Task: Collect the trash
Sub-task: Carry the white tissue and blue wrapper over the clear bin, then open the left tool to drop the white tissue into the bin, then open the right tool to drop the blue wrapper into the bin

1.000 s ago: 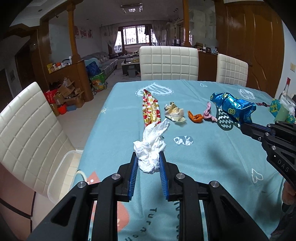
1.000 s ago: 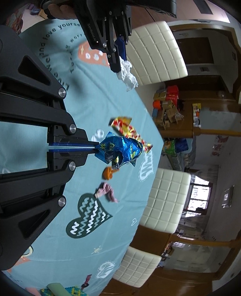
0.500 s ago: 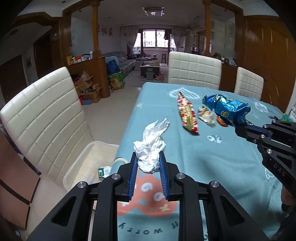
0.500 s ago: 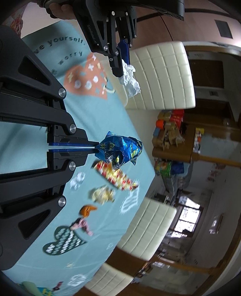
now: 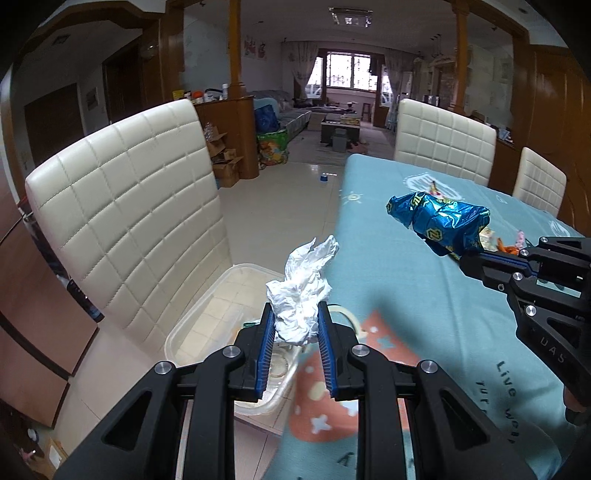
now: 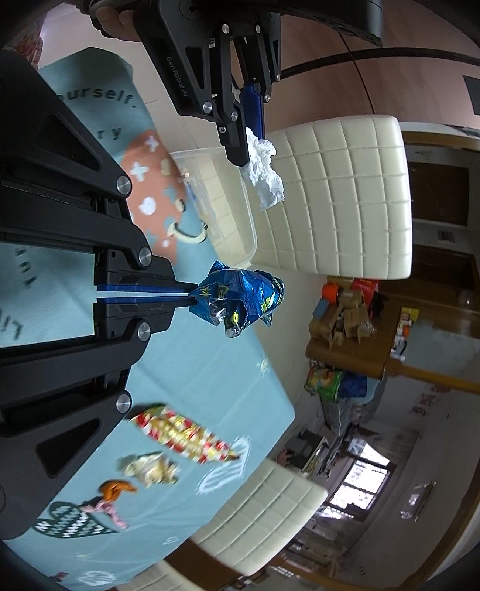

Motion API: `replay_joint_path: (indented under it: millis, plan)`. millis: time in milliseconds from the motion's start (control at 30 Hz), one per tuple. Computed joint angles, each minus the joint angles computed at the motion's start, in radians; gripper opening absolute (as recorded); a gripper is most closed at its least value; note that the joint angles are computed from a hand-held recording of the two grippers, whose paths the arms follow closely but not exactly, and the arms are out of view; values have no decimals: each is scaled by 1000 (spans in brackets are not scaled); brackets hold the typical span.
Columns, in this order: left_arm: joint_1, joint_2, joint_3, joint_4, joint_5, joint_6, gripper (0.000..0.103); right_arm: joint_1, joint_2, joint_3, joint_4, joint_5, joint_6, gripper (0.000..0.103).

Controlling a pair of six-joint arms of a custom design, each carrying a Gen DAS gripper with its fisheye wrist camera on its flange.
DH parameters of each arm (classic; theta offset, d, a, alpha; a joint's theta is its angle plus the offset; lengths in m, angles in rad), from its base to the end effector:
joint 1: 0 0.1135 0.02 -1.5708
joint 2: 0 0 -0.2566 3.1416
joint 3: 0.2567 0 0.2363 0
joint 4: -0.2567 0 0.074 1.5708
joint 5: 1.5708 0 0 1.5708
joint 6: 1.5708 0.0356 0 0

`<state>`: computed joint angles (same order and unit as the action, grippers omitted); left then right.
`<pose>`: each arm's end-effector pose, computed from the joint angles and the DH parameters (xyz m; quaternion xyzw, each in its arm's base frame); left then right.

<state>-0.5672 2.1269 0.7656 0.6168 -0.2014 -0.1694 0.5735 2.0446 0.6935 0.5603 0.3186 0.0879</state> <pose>0.2921 -0.1776 0.0466 0.1405 0.9012 -0.0579 0.4058 0.2759 0.1649 0.0552 -0.1610 0.9009 -0.0169 0.4027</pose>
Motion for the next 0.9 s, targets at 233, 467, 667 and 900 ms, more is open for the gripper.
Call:
replay_joint_path:
  millis: [233,467,667,900]
  plan:
    - [77,55,77,-31,-11,37,23,-21,106,210,-101,-53,-52,2]
    - [126,131,184,-82,-27,45,24,-44,226,403,-186,-108,-101,2]
    - [146,202,283,-142,-26,40,33,-60,303,497,-220,-134,-117,2]
    - [168,240,302,-114,-18,9,79,-67,365,554,-244,-143,-130,2]
